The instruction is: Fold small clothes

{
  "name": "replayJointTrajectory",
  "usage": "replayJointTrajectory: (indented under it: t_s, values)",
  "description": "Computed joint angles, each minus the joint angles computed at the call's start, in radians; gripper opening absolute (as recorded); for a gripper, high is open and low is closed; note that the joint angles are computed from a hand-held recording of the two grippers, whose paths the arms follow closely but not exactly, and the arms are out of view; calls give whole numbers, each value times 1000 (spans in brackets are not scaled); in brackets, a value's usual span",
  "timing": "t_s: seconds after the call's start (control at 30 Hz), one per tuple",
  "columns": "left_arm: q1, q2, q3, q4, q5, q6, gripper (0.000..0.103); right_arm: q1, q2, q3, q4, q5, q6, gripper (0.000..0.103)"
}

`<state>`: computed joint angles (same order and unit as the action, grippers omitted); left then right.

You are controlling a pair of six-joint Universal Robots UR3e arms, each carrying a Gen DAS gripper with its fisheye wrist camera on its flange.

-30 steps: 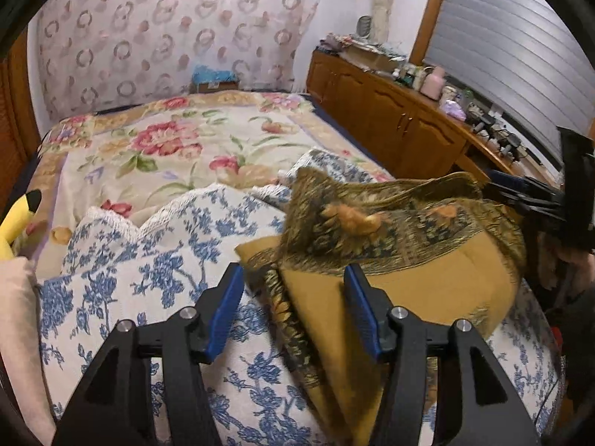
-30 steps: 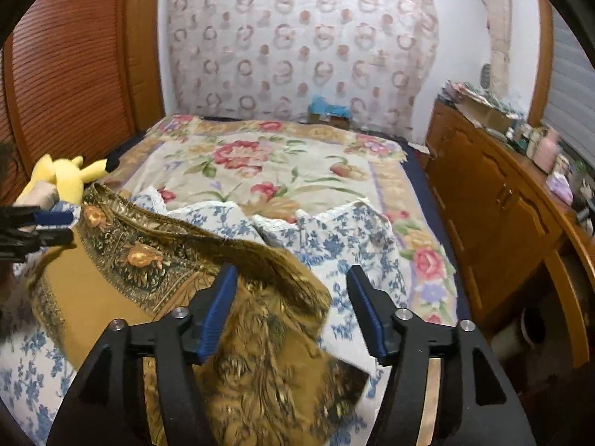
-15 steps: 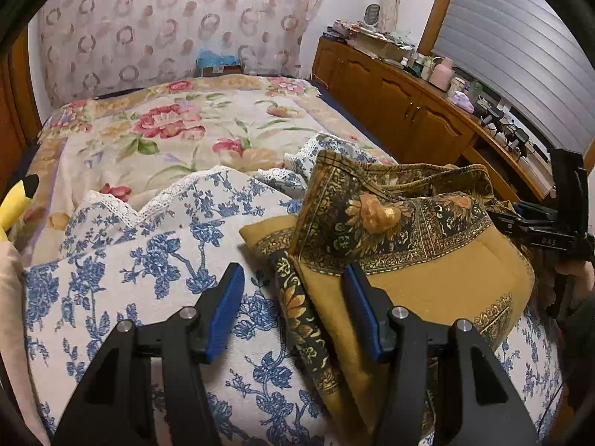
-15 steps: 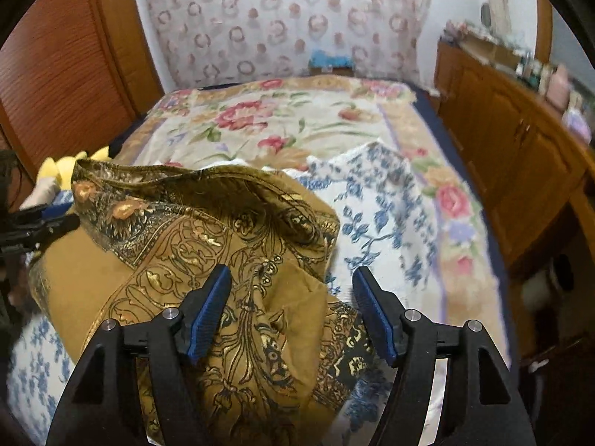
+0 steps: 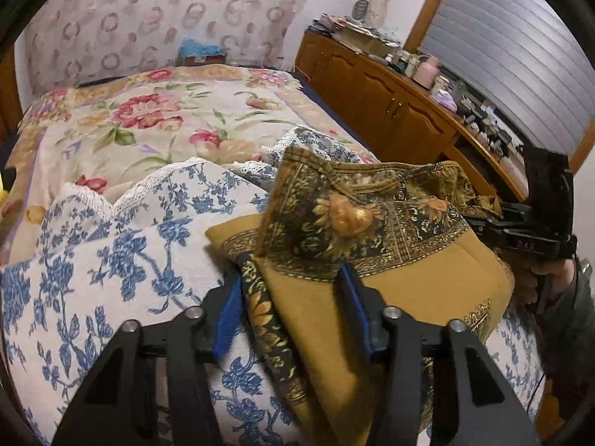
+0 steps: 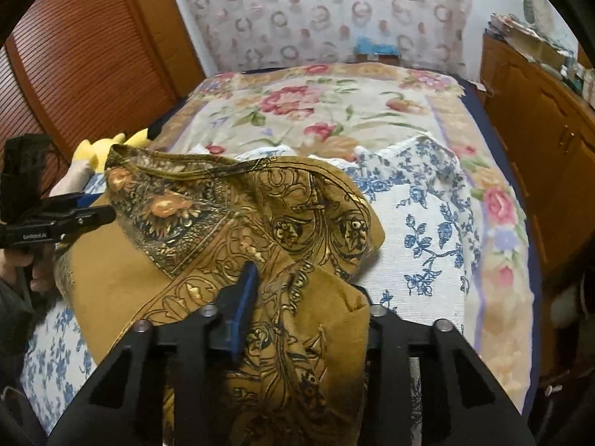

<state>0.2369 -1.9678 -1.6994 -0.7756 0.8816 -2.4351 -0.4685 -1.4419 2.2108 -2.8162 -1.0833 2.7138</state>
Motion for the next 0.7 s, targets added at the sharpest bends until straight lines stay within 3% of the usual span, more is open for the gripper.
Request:
replayJointTrajectory:
  t_s: [0.03,0.1,0.2,0.33,0.5,0.7]
  values:
    - [-4,1,1,5,3,2,38,-4,-7,5,5,6,-12,25]
    - [-8,6,6,3,7,-4,17,-3,-25,21,-9,4,-12,15]
    - [-1,25,0,-10,-6,-6,6,7,-76,55,-41,-15,0,11]
    - [30,124,-91,26,-42,18,3,5,-176,121,-90,-9,25,10]
    - [106,286,-190,-16,-114,72,3,8,-330,173,-91,12,54,9]
    - [243,475,-257,-164,-213,177,2,82,-427,131,-42,-9,91,9]
